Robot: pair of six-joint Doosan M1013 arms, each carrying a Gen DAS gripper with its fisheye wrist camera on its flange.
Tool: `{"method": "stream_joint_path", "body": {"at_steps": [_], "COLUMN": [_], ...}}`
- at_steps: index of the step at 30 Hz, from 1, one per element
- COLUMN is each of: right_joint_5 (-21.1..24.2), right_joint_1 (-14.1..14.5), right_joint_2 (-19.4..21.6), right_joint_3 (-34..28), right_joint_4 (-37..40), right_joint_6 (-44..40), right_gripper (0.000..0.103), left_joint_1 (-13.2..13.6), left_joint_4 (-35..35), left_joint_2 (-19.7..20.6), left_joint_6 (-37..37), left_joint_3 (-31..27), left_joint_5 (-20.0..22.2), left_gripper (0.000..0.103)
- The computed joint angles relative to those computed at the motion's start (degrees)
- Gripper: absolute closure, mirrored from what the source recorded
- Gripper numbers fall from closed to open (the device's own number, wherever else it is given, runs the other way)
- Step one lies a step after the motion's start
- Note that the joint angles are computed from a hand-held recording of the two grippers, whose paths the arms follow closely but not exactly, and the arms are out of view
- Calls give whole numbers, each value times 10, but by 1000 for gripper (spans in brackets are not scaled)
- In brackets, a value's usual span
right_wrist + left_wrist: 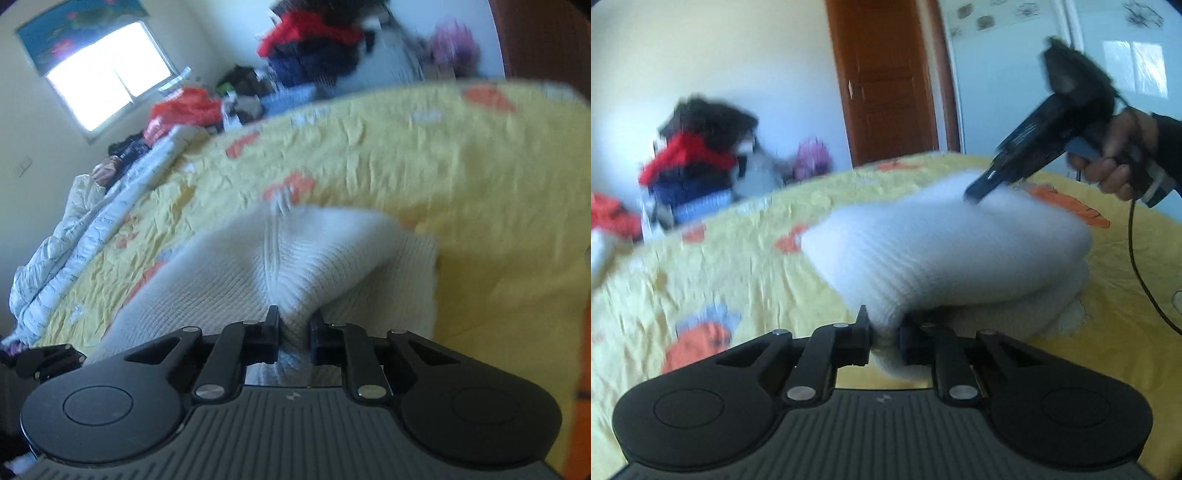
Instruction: Fold small clothes
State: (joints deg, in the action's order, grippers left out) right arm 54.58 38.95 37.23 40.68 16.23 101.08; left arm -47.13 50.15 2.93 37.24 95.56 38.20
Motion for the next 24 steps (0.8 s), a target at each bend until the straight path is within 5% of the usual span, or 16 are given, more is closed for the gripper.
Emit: {"method": "stream_joint_path", "body": {"at_steps": [2, 6, 9, 13, 17, 20, 22, 24], "right_joint_5": [25, -65, -95, -145, -138, -50, -33, -46], "right_joint_1": [-6, -7, -1, 6, 15, 23, 30, 28], "right_joint_2": [5, -29, -51, -86, -85, -54, -44, -47], "right_joint_3": [9, 89, 119, 159, 150, 102, 91, 96], "right_joint_4": [13, 51, 34, 13, -15, -58, -77, -29], "right_joint_6": [15, 31, 63, 69, 89, 110, 110, 60], "right_gripper": [86, 63, 51, 44, 34, 35, 40, 83], "left_joint_1": [4, -14, -10, 18, 27, 29, 40, 40], "left_joint_4": [-19, 31, 15, -101, -23, 22, -50, -87], "left_joint_2": [3, 7, -13, -48, -46, -12, 14, 37], "left_joint_6": [17, -4, 15, 111, 6, -31, 48, 86], "left_joint_3": [8, 15, 30, 35, 20, -8, -31, -49], "left_joint_5": [13, 39, 3, -62, -107, -106, -112, -93], "left_gripper": [92, 92, 89, 89, 83, 82, 81, 75]}}
